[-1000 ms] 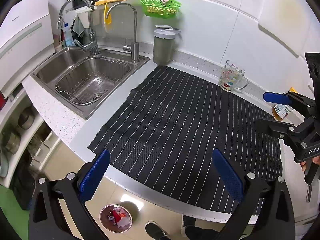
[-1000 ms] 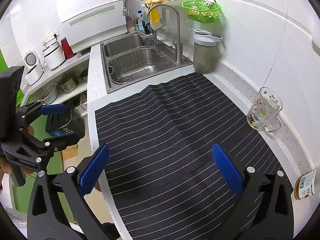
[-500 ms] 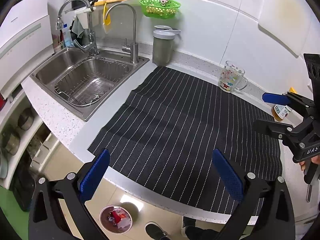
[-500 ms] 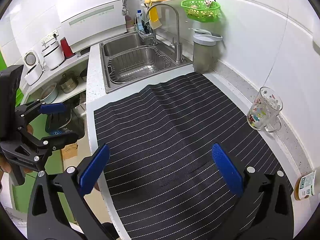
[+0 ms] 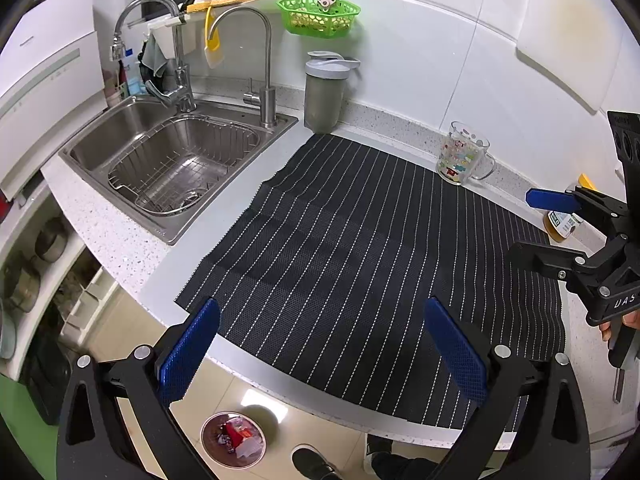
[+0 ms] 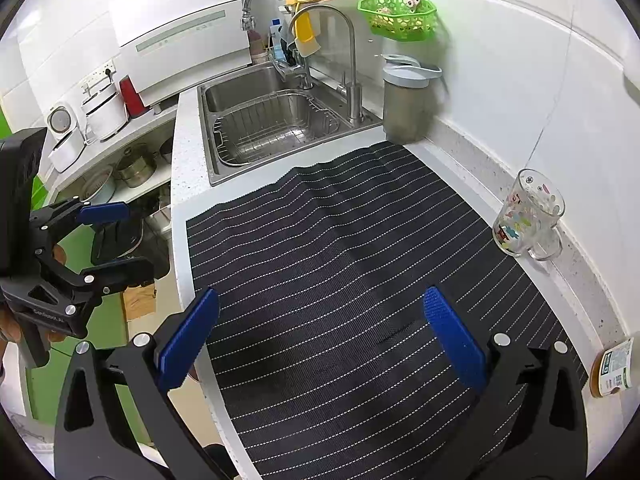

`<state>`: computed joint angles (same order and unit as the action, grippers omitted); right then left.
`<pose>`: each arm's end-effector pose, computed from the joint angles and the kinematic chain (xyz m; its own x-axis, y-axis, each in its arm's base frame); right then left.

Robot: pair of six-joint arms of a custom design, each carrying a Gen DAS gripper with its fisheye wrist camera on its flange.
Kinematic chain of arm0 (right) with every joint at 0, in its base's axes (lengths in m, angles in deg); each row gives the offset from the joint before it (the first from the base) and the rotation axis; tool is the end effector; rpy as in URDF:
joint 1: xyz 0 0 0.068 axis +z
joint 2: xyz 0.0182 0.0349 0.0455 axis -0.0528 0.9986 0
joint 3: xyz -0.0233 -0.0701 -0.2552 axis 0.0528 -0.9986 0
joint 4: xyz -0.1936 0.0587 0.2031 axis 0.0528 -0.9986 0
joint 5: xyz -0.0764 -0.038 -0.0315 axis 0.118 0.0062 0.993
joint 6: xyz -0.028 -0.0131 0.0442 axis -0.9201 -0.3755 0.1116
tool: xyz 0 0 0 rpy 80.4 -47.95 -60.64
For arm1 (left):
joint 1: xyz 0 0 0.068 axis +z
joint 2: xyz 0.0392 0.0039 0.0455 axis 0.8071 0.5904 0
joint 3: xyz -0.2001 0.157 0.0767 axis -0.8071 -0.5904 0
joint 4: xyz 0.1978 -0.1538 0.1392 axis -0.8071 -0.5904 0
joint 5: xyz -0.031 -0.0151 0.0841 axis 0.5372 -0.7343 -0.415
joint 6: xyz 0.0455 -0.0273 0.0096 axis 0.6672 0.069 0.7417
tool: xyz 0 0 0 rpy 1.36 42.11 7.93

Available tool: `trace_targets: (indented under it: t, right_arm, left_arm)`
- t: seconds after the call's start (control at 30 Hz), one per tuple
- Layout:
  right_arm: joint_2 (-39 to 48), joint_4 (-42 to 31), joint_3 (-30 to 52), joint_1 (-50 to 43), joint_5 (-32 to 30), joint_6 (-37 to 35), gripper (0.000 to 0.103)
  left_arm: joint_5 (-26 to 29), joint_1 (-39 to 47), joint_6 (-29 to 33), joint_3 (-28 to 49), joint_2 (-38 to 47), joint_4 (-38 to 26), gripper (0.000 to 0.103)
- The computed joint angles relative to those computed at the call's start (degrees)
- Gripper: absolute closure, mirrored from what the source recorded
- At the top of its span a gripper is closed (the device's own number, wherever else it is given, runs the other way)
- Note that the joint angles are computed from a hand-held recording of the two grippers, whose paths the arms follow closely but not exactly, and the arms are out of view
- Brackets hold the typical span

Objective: Collect trash

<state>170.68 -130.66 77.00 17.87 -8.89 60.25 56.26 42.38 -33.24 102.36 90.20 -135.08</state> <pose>0.2719 0.0972 0.4616 -0.7679 0.0814 -0.6354 0.0270 0.9951 0.0948 0.3517 -0.0841 0.4545 -0.6482 0.4579 -0.6085 0.6337 0.7674 -0.0975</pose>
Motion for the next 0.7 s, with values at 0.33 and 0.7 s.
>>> trace_targets:
  t: [0.33,0.7]
  right_arm:
    - [-1.04,0.42,-1.76,-0.09,-0.28,0.09,0.003]
    - [-0.99,0.32,-1.61,0.03,-0.18,0.18,0.003]
  left_arm:
    - [0.50,0.21,0.27,-0.03,0.15,-0.05,0.005]
    - [0.88,0.54,0.56,0.11,0.11,-0.44,0.005]
